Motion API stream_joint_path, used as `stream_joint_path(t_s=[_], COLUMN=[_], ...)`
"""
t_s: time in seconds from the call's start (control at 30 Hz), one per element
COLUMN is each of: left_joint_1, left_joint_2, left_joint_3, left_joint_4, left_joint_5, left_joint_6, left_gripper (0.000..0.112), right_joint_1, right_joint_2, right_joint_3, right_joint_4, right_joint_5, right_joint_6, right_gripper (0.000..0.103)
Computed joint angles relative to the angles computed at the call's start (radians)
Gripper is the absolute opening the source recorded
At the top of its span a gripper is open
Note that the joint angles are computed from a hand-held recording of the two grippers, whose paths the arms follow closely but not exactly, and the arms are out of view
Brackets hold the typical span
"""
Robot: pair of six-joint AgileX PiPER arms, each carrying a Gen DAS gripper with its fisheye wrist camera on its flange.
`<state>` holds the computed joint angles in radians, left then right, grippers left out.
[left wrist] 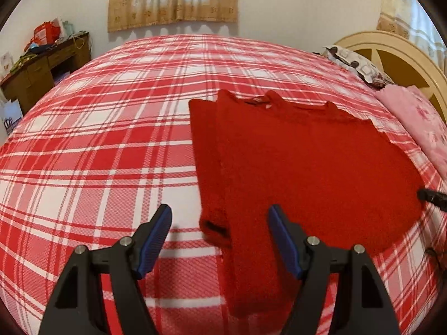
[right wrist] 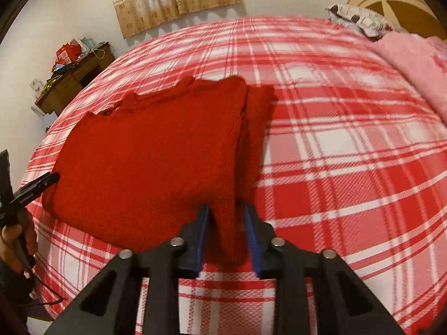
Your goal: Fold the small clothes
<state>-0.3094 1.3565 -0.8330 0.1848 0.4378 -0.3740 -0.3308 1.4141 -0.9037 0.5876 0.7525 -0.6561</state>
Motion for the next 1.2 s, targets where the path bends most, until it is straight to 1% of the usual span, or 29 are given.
stream_joint_path(t_s=[0.03, 0.07, 0.2, 0.27, 0.37, 0.47, 0.5, 0.57, 0.6, 0.63, 0.67, 0.73, 0.77, 0.8, 0.87, 0.9, 0.93, 0.97, 1.0, 1.03, 1.07, 1.2], left_joint_1=[0.004, 0.003, 0.006, 0.01, 0.038, 0.049, 0.043, 0.028, 0.012, 0.001, -0.004, 0.01, 0.012, 0.012, 0.013, 0.014, 0.015, 0.018, 0.025, 0.034, 0.047, 0.076], left_joint_2=[0.002, -0.002, -0.009, -0.003, 0.001, -0.013, -0.025, -0.037, -0.032, -0.015, 0.0, 0.035, 0.056, 0.072, 0.094, 0.095, 0.096, 0.095, 0.088, 0.077, 0.059, 0.005], left_joint_3=[-0.001, 0.001, 0.012, 0.019, 0.036, 0.04, 0.044, 0.045, 0.036, 0.023, 0.011, -0.012, -0.022, -0.032, -0.048, -0.05, -0.051, -0.049, -0.043, -0.035, -0.023, 0.016], left_joint_4=[-0.001, 0.013, 0.029, 0.053, -0.005, -0.056, -0.035, 0.018, 0.086, 0.157, 0.192, 0.179, 0.204, 0.221, 0.215, 0.215, 0.216, 0.208, 0.187, 0.158, 0.121, 0.1], left_joint_5=[0.0, -0.001, -0.006, -0.016, -0.045, -0.043, -0.039, -0.035, -0.026, -0.014, -0.005, -0.015, -0.017, -0.015, -0.018, -0.018, -0.016, -0.018, -0.023, -0.028, -0.032, -0.035], left_joint_6=[-0.005, -0.022, -0.03, -0.053, -0.008, 0.036, 0.016, -0.028, -0.081, -0.141, -0.166, -0.139, -0.162, -0.178, -0.167, -0.168, -0.17, -0.161, -0.141, -0.114, -0.073, -0.018], left_gripper=[0.074, 0.074, 0.075, 0.08, 0.084, 0.084, 0.084, 0.086, 0.086, 0.087, 0.087, 0.09, 0.094, 0.096, 0.098, 0.099, 0.099, 0.099, 0.099, 0.099, 0.099, 0.1], right_joint_1=[0.003, 0.009, 0.03, 0.019, 0.033, 0.06, 0.06, 0.087, 0.112, 0.13, 0.142, 0.164, 0.182, 0.204, 0.276, 0.291, 0.289, 0.268, 0.246, 0.234, 0.23, 0.233], right_joint_2=[-0.005, -0.008, -0.03, -0.039, -0.066, -0.08, -0.093, -0.133, -0.153, -0.169, -0.176, -0.155, -0.136, -0.123, -0.07, -0.028, 0.011, 0.034, 0.031, 0.026, 0.021, 0.0], right_joint_3=[0.008, 0.015, 0.044, 0.062, 0.086, 0.063, 0.059, 0.054, 0.05, 0.046, 0.037, 0.007, -0.005, -0.01, -0.03, -0.045, -0.053, -0.045, -0.026, -0.016, -0.016, 0.011], right_joint_4=[-0.003, -0.002, -0.059, -0.064, -0.094, -0.161, -0.164, -0.217, -0.256, -0.262, -0.229, -0.138, -0.095, -0.092, -0.186, -0.221, -0.217, -0.172, -0.113, -0.086, -0.089, -0.122], right_joint_5=[-0.007, -0.007, -0.034, -0.036, -0.054, -0.038, -0.034, -0.059, -0.079, -0.094, -0.094, -0.066, -0.06, -0.069, -0.107, -0.104, -0.102, -0.109, -0.126, -0.128, -0.118, -0.131], right_joint_6=[-0.005, -0.017, 0.022, 0.031, 0.056, 0.128, 0.145, 0.219, 0.261, 0.273, 0.247, 0.171, 0.133, 0.132, 0.223, 0.259, 0.267, 0.237, 0.181, 0.15, 0.148, 0.133], right_gripper=[0.01, 0.006, 0.005, 0.005, 0.005, 0.006, 0.008, 0.013, 0.016, 0.019, 0.021, 0.034, 0.035, 0.035, 0.035, 0.035, 0.035, 0.035, 0.035, 0.035, 0.035, 0.035])
